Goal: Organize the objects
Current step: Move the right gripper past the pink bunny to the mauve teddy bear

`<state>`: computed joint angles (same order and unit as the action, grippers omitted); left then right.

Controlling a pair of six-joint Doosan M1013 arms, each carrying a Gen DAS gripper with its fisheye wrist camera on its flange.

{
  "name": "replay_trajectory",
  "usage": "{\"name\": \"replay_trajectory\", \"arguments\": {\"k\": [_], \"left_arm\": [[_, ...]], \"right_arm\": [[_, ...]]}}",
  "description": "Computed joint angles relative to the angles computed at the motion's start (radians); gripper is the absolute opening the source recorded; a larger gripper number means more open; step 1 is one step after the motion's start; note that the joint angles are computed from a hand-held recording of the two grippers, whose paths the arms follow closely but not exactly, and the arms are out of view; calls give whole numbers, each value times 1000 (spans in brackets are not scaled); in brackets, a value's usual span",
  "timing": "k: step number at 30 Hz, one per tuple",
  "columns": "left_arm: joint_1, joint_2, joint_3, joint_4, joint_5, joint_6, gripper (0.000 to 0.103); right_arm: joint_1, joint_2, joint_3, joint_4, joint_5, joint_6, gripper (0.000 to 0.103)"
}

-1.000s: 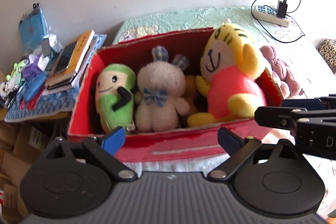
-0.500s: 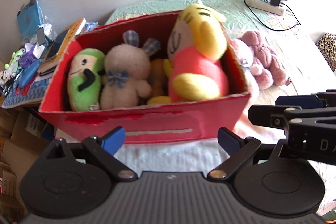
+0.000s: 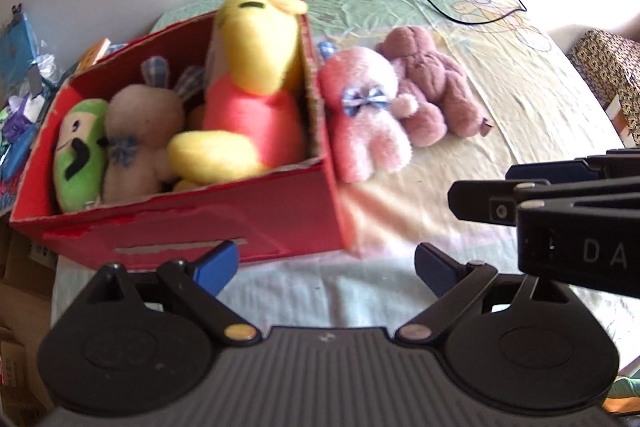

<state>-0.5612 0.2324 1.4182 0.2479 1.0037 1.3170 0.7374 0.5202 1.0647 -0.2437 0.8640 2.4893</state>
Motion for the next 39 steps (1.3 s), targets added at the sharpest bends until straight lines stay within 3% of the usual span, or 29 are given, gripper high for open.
{"name": "replay_trajectory", "arguments": {"k": [22,30,39], "left_arm": [[-65,89,-88,-97,41,132,95],[-61,108,-96,-134,-22,173,95],[-54,128,-95,-104,-142,171,92]], "right_arm": [[-67,-84,167,36,-41,94,47],[-100,-97,209,69,-90,111,47],[-150,-78,213,170,-176,47,47]]}}
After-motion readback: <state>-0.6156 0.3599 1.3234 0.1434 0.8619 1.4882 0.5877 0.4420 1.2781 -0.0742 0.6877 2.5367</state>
